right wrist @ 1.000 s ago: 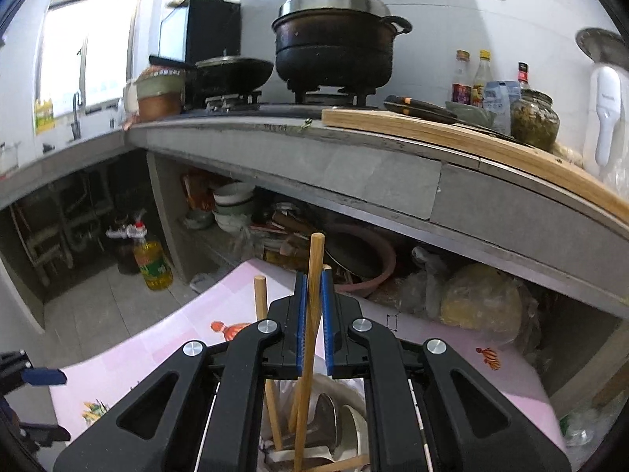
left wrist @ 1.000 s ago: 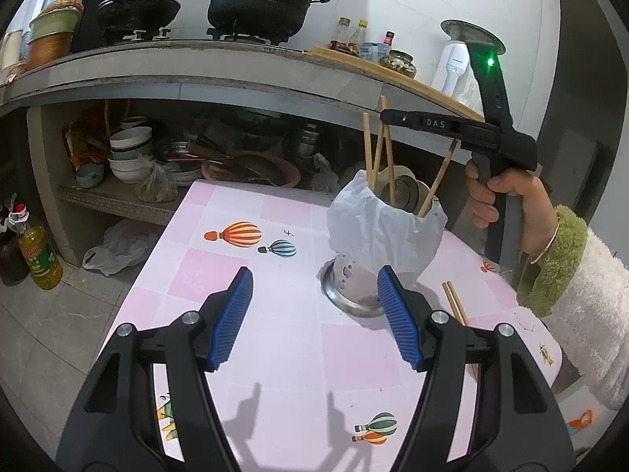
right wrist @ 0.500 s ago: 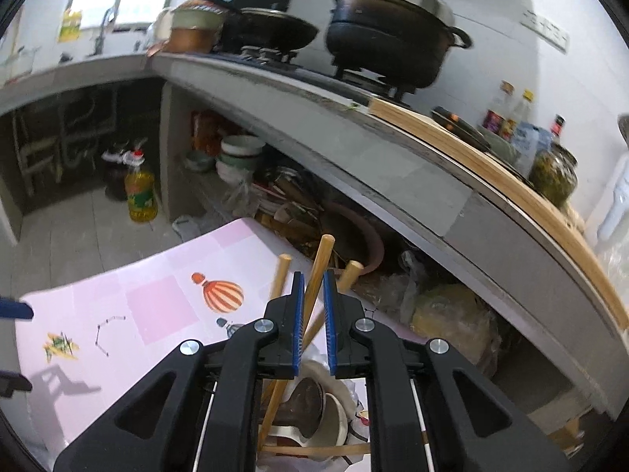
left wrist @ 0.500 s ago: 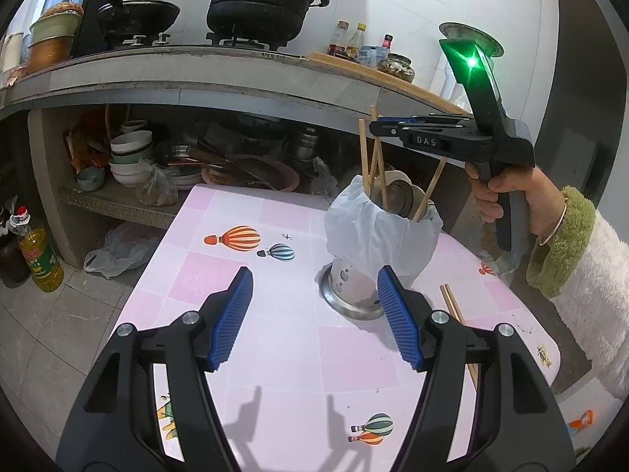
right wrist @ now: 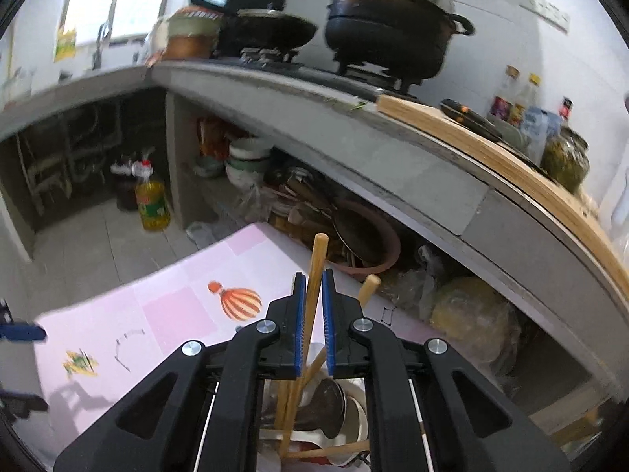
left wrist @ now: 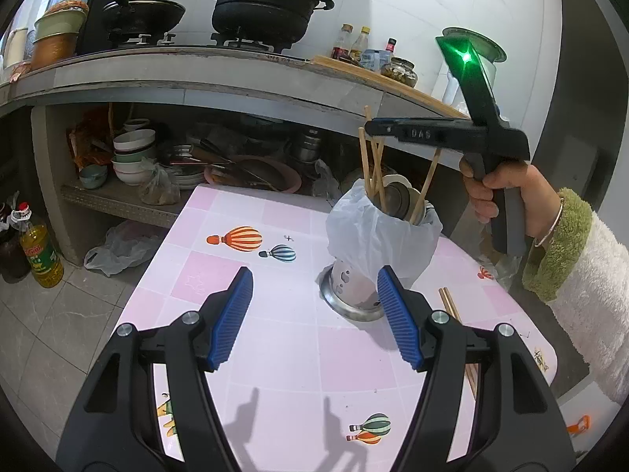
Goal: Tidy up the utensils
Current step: 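Lower the right gripper's chopstick into the holder, then open the right gripper to release the chopstick and withdraw it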
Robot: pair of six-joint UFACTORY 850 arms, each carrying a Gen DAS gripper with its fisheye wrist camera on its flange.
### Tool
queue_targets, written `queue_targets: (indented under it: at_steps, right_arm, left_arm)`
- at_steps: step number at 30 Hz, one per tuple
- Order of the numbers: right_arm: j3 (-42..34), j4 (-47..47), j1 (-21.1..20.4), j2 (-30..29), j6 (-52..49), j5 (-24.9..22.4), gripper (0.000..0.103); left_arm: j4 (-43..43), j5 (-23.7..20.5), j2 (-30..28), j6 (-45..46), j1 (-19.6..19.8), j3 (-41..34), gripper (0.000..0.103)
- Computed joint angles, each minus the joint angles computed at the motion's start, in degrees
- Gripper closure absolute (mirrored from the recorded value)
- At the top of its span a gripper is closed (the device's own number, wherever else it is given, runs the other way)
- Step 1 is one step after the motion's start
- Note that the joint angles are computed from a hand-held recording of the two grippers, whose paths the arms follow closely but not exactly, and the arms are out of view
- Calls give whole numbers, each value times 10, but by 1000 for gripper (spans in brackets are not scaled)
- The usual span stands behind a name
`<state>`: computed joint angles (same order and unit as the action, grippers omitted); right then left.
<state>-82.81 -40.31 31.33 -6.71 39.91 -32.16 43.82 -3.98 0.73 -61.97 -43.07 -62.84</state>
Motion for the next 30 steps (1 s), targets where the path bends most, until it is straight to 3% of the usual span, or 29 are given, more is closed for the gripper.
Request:
queue_targets:
  at_steps: [24, 30]
  right_arm:
    - [8, 56, -4, 15, -35, 2, 93]
    - [37, 64, -9, 54, -11, 32, 82]
  left_arm:
    - [-3, 3, 5, 4, 1, 2, 41]
    - [-16, 1, 5, 19, -1, 0, 41]
